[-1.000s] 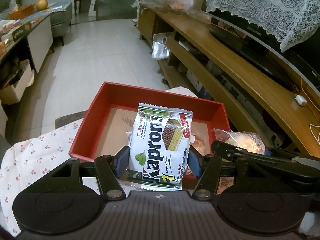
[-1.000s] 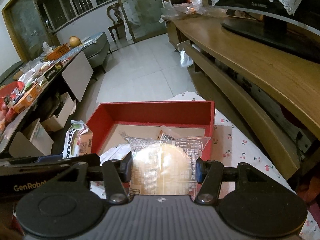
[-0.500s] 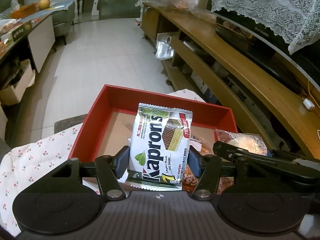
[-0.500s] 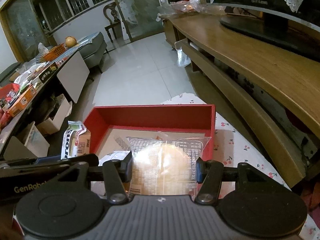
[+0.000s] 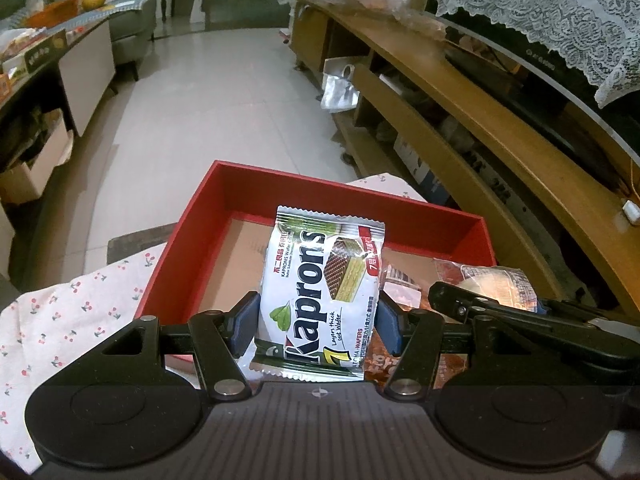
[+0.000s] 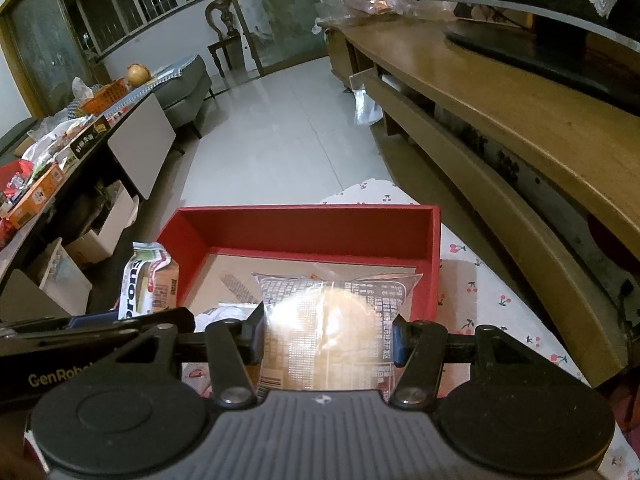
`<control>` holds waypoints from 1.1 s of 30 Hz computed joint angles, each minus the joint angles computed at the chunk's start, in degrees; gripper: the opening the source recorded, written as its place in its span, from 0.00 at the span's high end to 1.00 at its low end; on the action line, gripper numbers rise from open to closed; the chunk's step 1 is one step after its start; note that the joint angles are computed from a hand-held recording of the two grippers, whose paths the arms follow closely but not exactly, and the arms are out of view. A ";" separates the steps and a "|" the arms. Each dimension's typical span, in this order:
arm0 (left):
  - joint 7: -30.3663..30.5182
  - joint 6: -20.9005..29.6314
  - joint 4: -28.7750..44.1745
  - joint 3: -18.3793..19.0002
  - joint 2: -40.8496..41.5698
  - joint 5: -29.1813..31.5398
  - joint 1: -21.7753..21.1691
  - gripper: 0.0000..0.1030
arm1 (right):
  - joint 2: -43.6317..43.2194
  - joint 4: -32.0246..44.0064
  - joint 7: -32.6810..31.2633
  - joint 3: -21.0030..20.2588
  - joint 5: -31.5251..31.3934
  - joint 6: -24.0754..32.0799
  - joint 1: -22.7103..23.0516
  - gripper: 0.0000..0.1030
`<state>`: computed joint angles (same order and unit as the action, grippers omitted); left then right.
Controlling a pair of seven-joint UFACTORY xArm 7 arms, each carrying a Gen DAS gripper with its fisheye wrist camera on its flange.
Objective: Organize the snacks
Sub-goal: 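Lower both packets into the red box and open both grippers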
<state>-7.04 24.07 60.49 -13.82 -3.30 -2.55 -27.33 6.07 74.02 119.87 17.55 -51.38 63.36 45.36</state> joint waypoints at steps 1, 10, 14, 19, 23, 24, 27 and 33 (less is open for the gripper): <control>-0.35 -0.03 0.03 -0.06 0.13 0.29 0.00 0.36 | -0.01 -0.18 0.08 -0.07 0.04 -0.31 -0.09 0.29; -1.11 -0.06 0.76 0.12 1.60 1.03 0.23 0.36 | 0.36 -1.10 0.14 -0.68 0.13 -3.24 -1.05 0.29; -1.36 -0.15 1.66 0.15 3.08 1.06 0.21 0.36 | 0.65 -1.53 0.06 -1.13 0.31 -4.56 -1.49 0.29; -0.99 0.21 2.67 0.35 4.82 0.51 0.30 0.36 | 1.62 -1.45 -0.90 -1.76 0.77 -5.99 -2.03 0.29; -1.99 0.15 3.08 0.52 6.01 2.20 0.28 0.36 | 2.81 -0.89 -2.18 -2.31 1.56 -6.49 -2.05 0.29; -1.77 0.17 3.21 0.52 6.38 1.88 0.32 0.36 | 3.08 -0.81 -2.40 -2.48 1.83 -6.65 -2.05 0.29; -1.49 -0.09 3.36 0.58 7.09 1.73 0.35 0.37 | 3.98 -0.07 -3.33 -2.91 2.24 -6.16 -1.77 0.29; -0.55 -0.14 3.69 0.81 7.82 -0.07 0.83 0.38 | 5.66 1.89 -5.06 -3.83 2.24 -4.61 -0.94 0.28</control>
<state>-7.59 23.93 64.18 -13.00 4.52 -2.62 -26.50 11.73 75.91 114.81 13.72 -49.14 58.75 44.42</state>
